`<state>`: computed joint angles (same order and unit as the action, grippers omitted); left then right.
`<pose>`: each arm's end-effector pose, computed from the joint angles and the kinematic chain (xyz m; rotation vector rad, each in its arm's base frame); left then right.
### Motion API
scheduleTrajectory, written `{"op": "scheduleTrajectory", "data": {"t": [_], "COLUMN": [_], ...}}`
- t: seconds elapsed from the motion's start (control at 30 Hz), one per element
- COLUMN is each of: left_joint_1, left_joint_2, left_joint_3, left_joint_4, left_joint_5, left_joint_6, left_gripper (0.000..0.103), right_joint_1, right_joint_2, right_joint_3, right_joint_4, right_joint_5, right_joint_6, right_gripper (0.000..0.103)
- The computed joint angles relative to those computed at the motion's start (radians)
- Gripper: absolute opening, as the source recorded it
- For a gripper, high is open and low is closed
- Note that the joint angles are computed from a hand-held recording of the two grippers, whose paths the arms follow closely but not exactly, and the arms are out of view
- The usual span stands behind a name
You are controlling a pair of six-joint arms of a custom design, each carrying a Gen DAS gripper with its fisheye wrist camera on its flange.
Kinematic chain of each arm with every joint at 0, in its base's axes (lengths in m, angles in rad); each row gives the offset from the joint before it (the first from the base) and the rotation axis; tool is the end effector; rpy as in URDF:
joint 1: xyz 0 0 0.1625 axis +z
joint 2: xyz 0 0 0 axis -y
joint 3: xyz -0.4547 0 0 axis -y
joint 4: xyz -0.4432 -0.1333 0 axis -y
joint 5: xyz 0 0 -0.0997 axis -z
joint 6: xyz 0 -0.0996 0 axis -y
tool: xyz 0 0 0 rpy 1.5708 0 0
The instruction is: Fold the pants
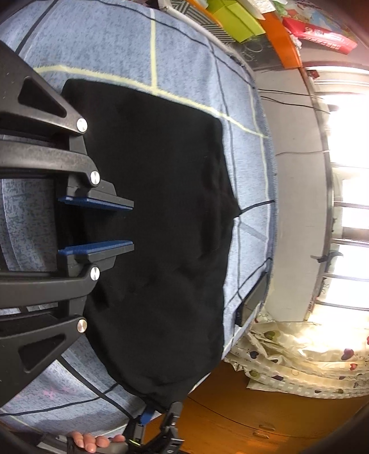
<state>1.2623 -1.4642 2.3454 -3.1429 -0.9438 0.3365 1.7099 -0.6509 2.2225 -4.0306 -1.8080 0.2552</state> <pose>0.0434 -0.4952 0.2741 0.4914 2.3475 -0.8464 0.1781 -0.4793 0.0111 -0.3186 -2.7657 1.3618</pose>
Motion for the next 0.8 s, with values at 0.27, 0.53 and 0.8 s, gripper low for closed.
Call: {"op": "scheduleTrajectory", "data": {"t": [0.27,0.53,0.8], "left_joint_1": [0.006,0.016,0.028], "left_joint_2": [-0.004,-0.019,-0.077], "left_joint_3": [-0.004,-0.010,0.003], "left_joint_4": [0.023,0.054,0.046], "left_joint_5": [-0.015,-0.043,-0.045], "left_joint_6": [-0.013,-0.030,-0.055], "left_gripper": [0.024,0.026,0.026], "right_joint_1": [0.017,0.078,0.183], "right_joint_2": [0.017,-0.006,0.015], "right_joint_3": [-0.083,-0.131,-0.245], "right_joint_4": [0.076,0.109,0.217], "right_joint_5": [-0.047,-0.071,-0.039], "right_joint_6": [-0.014,-0.106,-0.235], "right_gripper": [0.057,0.020,0.019]}}
